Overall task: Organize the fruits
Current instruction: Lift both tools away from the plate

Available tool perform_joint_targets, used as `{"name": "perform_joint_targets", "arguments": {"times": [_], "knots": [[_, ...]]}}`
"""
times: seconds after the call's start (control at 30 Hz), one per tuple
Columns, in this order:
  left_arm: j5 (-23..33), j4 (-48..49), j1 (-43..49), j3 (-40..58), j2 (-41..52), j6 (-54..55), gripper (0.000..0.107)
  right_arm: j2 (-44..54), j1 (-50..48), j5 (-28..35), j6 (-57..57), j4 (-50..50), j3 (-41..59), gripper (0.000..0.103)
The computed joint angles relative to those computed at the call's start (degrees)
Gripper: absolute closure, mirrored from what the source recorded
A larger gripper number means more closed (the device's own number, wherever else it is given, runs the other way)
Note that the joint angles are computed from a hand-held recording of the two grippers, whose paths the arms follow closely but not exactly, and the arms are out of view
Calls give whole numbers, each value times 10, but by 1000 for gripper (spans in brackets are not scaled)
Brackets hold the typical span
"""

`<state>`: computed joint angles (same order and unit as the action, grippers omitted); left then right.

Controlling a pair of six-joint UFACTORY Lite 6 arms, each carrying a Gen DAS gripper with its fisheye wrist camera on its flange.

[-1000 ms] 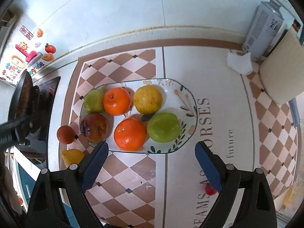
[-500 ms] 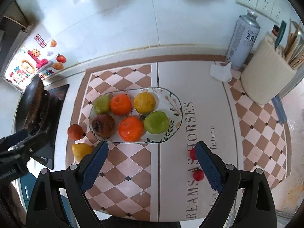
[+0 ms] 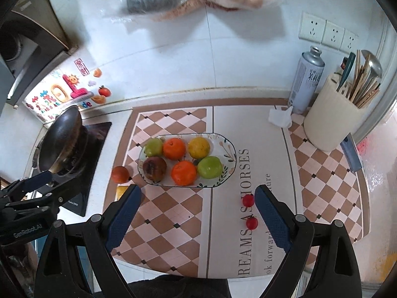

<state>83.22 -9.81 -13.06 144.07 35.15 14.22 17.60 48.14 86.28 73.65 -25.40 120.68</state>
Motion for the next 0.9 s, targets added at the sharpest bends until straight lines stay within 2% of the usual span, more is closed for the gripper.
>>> {"name": "perform_joint_targets", "arguments": {"times": [0.2, 0.4, 0.7, 0.8, 0.9], "knots": [[18, -13, 8, 11, -16, -6, 14, 23, 29, 52, -3, -20, 78, 8], [26, -13, 7, 17, -21, -17, 14, 8, 33, 46, 8, -20, 63, 8], [-2, 0, 2, -24, -25, -35, 14, -71, -15, -50, 30, 13, -105, 8], [-25, 29, 5, -34, -10, -40, 9, -85, -41, -115, 18, 44, -163, 8], [-78, 91, 8, -75, -10, -51, 9, -64, -66, -191, -16, 85, -197, 8]]}}
